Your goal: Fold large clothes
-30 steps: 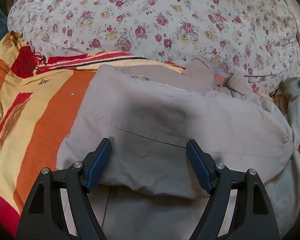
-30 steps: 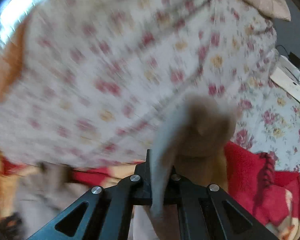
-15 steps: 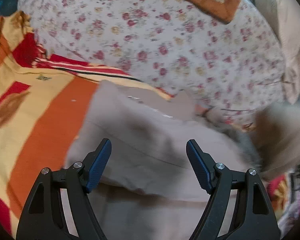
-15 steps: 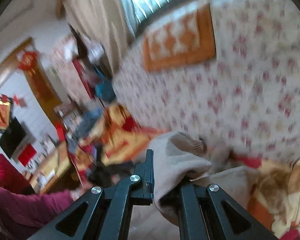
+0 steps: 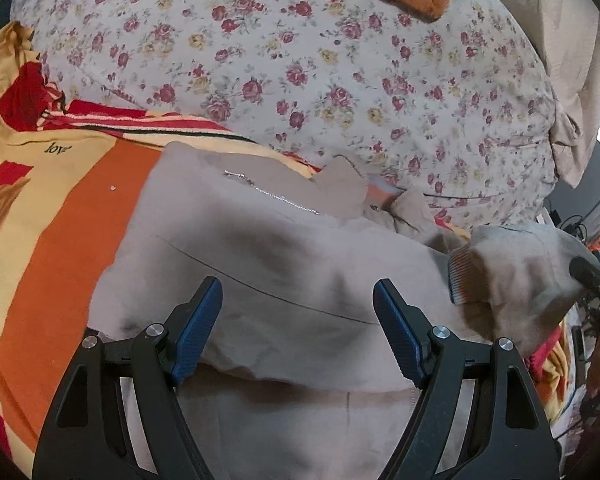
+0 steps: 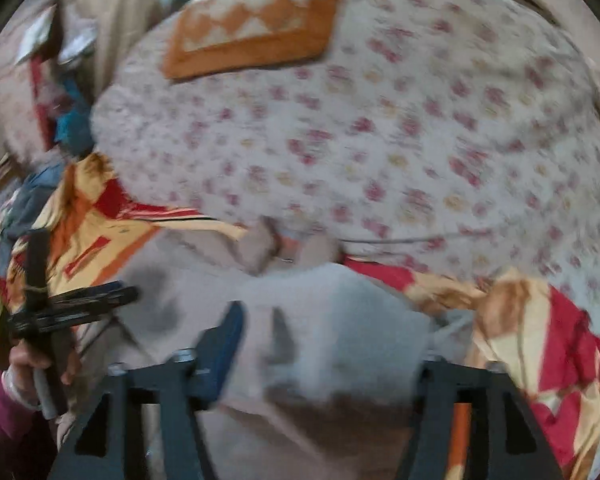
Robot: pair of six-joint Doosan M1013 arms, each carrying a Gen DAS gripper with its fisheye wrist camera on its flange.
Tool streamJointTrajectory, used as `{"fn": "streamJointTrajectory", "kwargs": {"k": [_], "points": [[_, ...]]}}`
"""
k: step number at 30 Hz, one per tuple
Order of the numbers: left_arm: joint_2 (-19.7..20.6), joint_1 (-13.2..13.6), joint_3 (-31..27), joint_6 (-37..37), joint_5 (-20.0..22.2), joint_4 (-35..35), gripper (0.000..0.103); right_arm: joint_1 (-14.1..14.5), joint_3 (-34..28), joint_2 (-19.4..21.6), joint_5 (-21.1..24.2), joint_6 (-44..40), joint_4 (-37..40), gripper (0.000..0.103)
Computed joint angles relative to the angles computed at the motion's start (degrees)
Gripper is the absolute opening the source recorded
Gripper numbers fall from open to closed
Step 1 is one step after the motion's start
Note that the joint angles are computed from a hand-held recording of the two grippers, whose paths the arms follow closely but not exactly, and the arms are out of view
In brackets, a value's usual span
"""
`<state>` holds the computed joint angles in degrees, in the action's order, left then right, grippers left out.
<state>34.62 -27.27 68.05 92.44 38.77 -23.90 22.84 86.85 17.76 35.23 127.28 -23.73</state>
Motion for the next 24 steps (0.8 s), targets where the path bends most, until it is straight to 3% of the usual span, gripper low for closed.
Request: {"fn": "streamJointTrajectory", "kwargs": {"k": [3, 6, 8, 10, 12, 14, 16, 21, 23, 24], "points": [[-0.29, -0.07, 0.42, -0.27, -0.63, 0.89, 0.078, 1.61, -3.58, 3.02, 5.77, 5.47, -8.94, 0.077], [-0.48, -0.1, 0.61, 0.12, -1.02, 1.28, 0.078, 2.15, -3.59, 2.78, 6.71, 16.13, -16.2, 0.077], [-0.46, -0.03, 0.53, 0.28, -0.9, 0.86, 0.078, 3.12, -4.17, 2.73, 12.1, 21.32, -23.0, 0.077], [-0.28, 0.02, 0.23, -0.16, -0.55, 0.97, 0.078, 3.74, -5.35, 3.22, 17.79, 20.37, -26.28, 0.08], [-0.22, 0.0, 0.14, -1.16, -0.48, 1.71, 0.078, 2.94, -7.33, 4.03, 22.14, 11.63, -20.89, 0.088], [-0.17, 0.03, 0.07, -1.87, -0.22, 2.2, 0.078, 1.64, -6.4, 3.09, 21.1, 7.79, -16.64, 0.087], [-0.22, 0.07, 0.12, -2.38, -0.37, 2.44, 0.078, 0.59, -4.39, 1.51, 21.45, 10.4, -16.51, 0.088], [-0.24, 0.1, 0.17, -2.88, -0.56, 2.58, 0.078, -2.16, 0.11, -1.14, 29.58, 22.9, -20.32, 0.088], [-0.19, -0.02, 0.22, -3.1, -0.64, 2.94, 0.078, -2.66, 2.47, -3.33, 25.41, 24.95, -19.44, 0.088], [-0.13, -0.1, 0.22, -3.36, -0.71, 3.26, 0.078, -2.89, 3.94, -4.72, 20.28, 25.25, -18.04, 0.088]]}}
